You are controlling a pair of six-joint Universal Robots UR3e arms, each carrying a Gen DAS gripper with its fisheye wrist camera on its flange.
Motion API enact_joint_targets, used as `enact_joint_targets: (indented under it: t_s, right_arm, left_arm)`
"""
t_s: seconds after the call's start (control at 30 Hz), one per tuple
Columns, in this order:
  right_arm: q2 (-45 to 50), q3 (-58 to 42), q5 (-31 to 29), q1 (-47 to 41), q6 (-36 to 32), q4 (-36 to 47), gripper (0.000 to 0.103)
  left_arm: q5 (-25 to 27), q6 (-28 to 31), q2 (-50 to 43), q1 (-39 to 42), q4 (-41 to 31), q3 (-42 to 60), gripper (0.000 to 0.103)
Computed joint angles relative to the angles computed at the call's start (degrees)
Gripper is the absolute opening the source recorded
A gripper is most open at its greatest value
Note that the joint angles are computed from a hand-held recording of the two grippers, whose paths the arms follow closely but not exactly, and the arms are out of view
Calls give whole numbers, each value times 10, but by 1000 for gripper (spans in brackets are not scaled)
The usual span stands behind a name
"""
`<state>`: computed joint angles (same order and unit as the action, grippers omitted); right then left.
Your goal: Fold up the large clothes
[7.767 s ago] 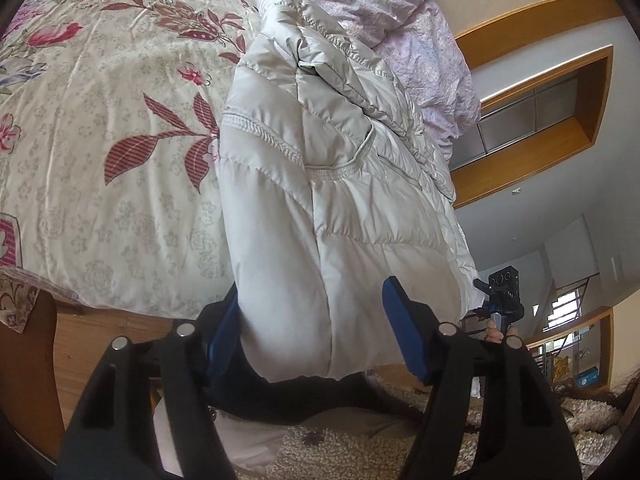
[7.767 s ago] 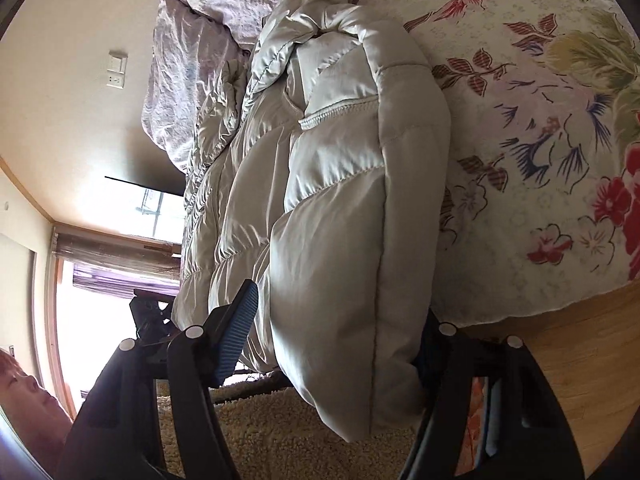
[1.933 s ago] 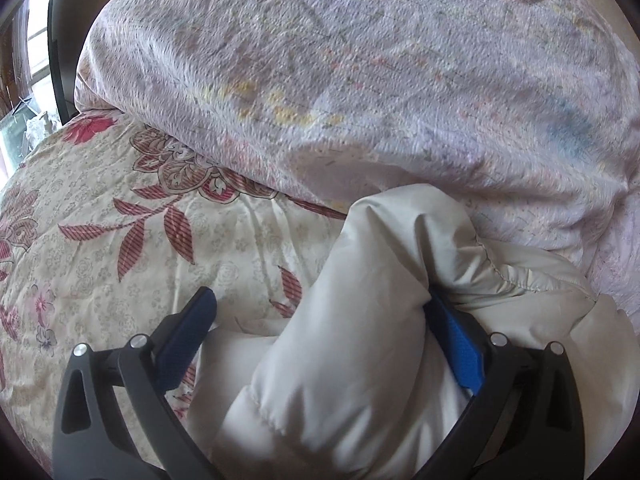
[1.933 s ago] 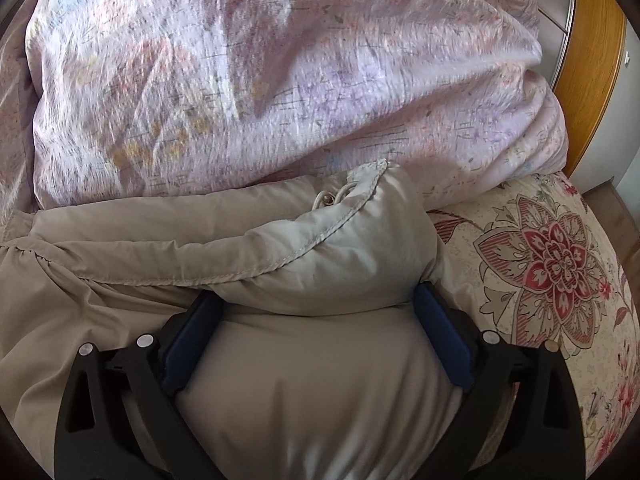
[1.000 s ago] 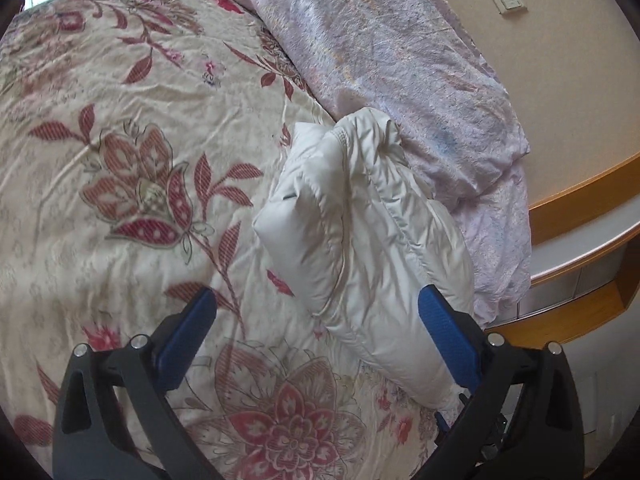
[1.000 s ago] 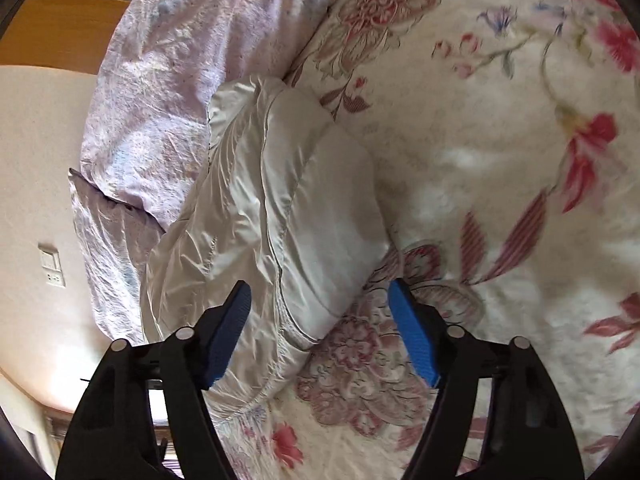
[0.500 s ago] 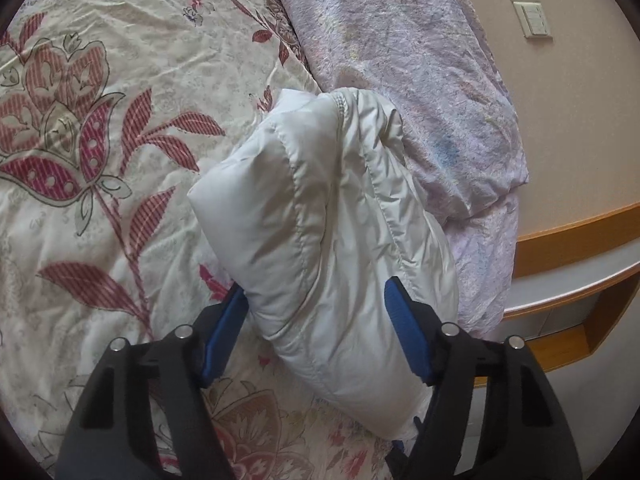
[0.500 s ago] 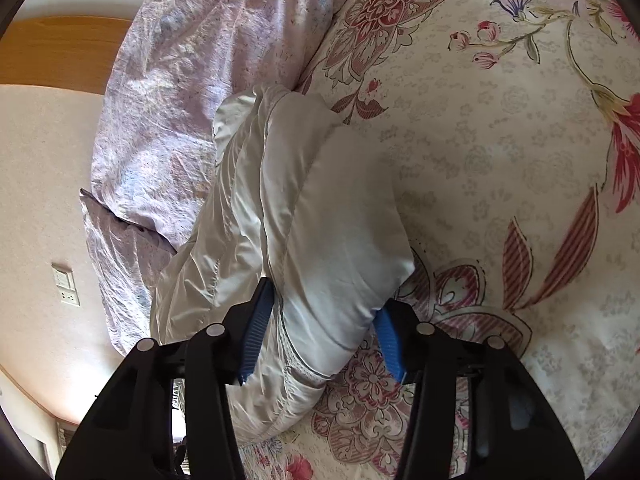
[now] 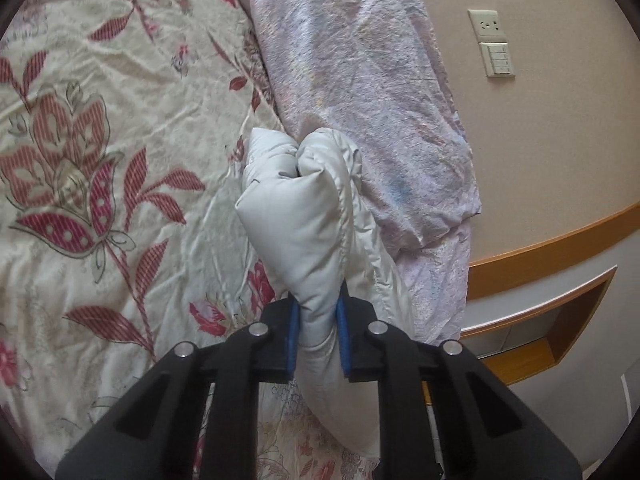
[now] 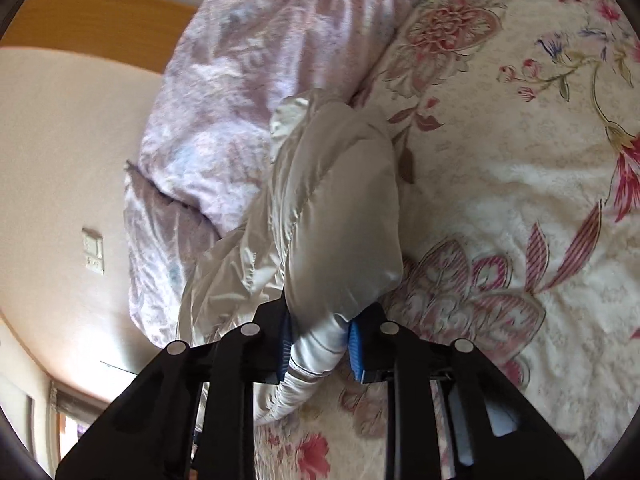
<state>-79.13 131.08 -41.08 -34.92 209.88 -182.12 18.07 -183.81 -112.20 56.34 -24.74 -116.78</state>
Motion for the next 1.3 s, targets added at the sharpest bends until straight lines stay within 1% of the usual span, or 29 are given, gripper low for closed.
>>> enact_joint_targets:
  t_s: [0.07,0.13,0.2,0.27,0.33,0.37,0.43,0.47,0.53,0.6,0.63,0.67,0.7,0.73,0.77,0.8,0.83,0.87,0.9,0.97,1.03,1.1,1.13,1.2,1.3]
  right_arm:
    - [-36,16,21,-3,-46,52,24]
    - [-69,36,35,-4,-89,99,24]
    - [-105,56,44,-5,-136,154,24]
    - [-143,74,48,-4,-180,213,24]
    - [-187,94,50,-5,-221,272,24]
    - [-206,100,49,-5,-237,297,23]
    - [-250,109,34,2,-272,349,23]
    - [-265,107,20,9,-283,363,24]
    - [-284,98,-18,26,-293,375,28]
    - [-300,87,-57,41,-280,383,43]
    - [-315,89,-77,46,-271,383,47]
    - [-333,91,-100,51,-260,379,55]
    - [-349,91,-142,65,-238,358,61]
    - [-353,87,-198,89,-211,328,62]
    - [-352,79,-266,121,-185,294,65]
    - [-337,64,-346,164,-157,256,65]
    - [-321,51,-406,201,-142,228,65]
    - [-303,33,-437,227,-144,210,65]
    - [-288,18,-435,242,-155,198,65]
    - [-244,-21,-411,274,-180,182,64]
    - [-183,-75,-397,319,-195,171,57]
    - [-128,-125,-396,361,-199,168,46]
    - [-99,-152,-394,381,-199,165,44]
    - [-42,-209,-406,417,-204,164,37]
    - [16,-270,-437,461,-204,169,33]
  left_arm:
    - [-3,88,54,32,-106,-18,15]
    - [-1,202,111,73,-256,-27,15]
    - [10,313,151,115,-404,-25,15]
    - [33,399,178,158,-514,-22,15]
    - [51,465,192,196,-599,-18,15]
    - [57,491,197,213,-628,-18,16]
    - [69,522,206,242,-660,-25,16]
    - [76,529,209,250,-660,-30,17]
    - [84,517,206,249,-635,-37,21]
    - [87,506,199,244,-610,-40,27]
    - [89,506,199,242,-598,-43,29]
    - [91,502,201,239,-583,-46,39]
    - [94,498,204,239,-568,-49,53]
    - [95,490,208,238,-550,-54,59]
    - [94,483,211,239,-534,-60,67]
    - [93,483,213,240,-522,-64,73]
    - [93,483,213,238,-511,-65,74]
    - [96,483,212,234,-501,-64,77]
    - [98,487,211,231,-495,-63,79]
    - [103,483,209,224,-472,-65,79]
    - [108,474,204,214,-452,-62,79]
    - [112,468,195,203,-444,-53,79]
    - [113,467,192,198,-441,-49,79]
    - [116,460,188,188,-426,-45,79]
    - [117,444,176,175,-409,-37,79]
